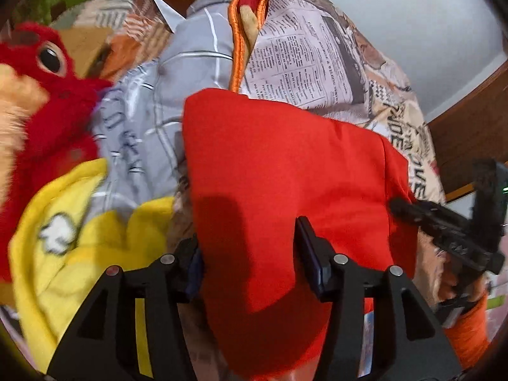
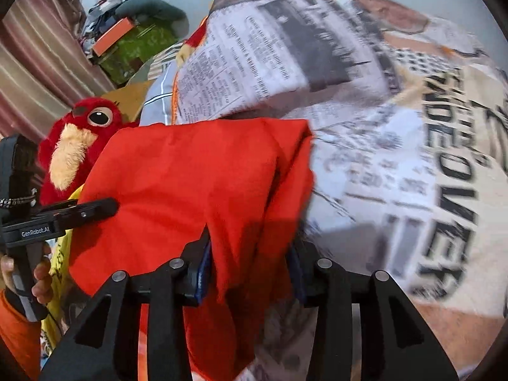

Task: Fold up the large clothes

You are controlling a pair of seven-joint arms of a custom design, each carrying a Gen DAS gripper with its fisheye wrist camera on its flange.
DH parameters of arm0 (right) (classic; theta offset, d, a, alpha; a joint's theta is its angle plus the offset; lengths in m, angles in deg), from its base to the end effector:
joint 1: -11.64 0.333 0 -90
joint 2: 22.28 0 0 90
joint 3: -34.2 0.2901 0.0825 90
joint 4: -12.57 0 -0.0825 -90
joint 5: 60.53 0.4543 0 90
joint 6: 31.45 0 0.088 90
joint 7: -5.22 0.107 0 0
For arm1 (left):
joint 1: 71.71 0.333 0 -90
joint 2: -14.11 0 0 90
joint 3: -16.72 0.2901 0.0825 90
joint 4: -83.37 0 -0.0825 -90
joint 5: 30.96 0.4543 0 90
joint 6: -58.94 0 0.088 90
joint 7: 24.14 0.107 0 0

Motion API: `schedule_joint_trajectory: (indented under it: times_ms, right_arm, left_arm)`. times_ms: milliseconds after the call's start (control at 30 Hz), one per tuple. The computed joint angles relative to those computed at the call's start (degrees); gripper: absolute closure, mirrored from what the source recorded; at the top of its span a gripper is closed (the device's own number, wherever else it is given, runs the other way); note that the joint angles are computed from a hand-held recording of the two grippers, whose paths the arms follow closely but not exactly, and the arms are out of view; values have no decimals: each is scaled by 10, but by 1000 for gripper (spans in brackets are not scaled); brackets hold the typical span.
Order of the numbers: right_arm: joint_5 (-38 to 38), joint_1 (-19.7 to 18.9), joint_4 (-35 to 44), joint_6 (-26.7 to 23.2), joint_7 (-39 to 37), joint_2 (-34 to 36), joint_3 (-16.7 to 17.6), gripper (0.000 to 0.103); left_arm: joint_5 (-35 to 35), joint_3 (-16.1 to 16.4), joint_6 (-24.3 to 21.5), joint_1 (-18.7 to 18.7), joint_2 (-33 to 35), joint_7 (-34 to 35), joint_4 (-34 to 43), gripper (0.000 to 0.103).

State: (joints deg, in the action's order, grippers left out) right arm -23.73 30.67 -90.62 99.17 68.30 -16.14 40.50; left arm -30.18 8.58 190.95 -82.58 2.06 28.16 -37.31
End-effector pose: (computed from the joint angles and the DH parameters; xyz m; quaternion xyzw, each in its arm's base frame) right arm 0.6197 0.3068 0.4774 -0.8293 0.4515 0.0692 0.3218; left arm 0.5669 -0.1983 0.5024 -0.7928 0.5748 -0.1871 0.0775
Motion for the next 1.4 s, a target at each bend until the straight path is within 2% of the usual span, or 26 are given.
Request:
schedule_joint_trajectory:
  times_ms: [100,267,400,533,633,767,967,1033,1133,1200,1267,1333,1400]
  right_arm:
    - [-13,-4,-59,24,14,-64,-8,66]
    - [19,-11,-114,30,9,-150,-20,66]
    - [59,-7,-176,51,-24,-256,-37,66]
    - [109,7,-228,70,-52,-363,-56,66]
    - [144,23,-275,92,-81,-456,-72,66]
    - [173,52,-324,113,-123,-546,-84,66]
    - [173,61,-434,217,-126,-690,-52,66]
    - [160,57,-459,241,-97,-714,-38,66]
    - [130,53,-475,249,-63,-729,-28,64]
    - [110,48,-485,266,-44,-739,-16,45]
    - [96,52,-493,287,-36,-746,-12,30]
    - [82,58,-500,302,-28,-753,-11,19]
    - [66,61,-507,309,-20,-762,-11,9]
  left_arm:
    - [69,-23,-49,-1,-23,-38,11,51]
    - [132,-49,-77,-20,-81,-85,17,51]
    - [192,-80,-91,-41,-123,-126,41,51]
    - [260,-117,-109,-58,-156,-166,65,51]
    - [342,-169,-146,-60,-169,-207,98,51]
    - [397,-201,-138,-75,-195,-263,98,51]
    - [490,-276,-209,-73,-199,-308,123,51]
    - [510,-290,-227,-76,-200,-320,122,48]
    - [525,-301,-251,-84,-203,-335,120,40]
    - [531,-310,-274,-87,-200,-340,122,31]
    - [541,-318,-295,-89,-199,-349,121,11]
    - [548,-321,-311,-92,-197,-358,120,3]
    - [551,-320,-323,-97,-197,-366,119,1]
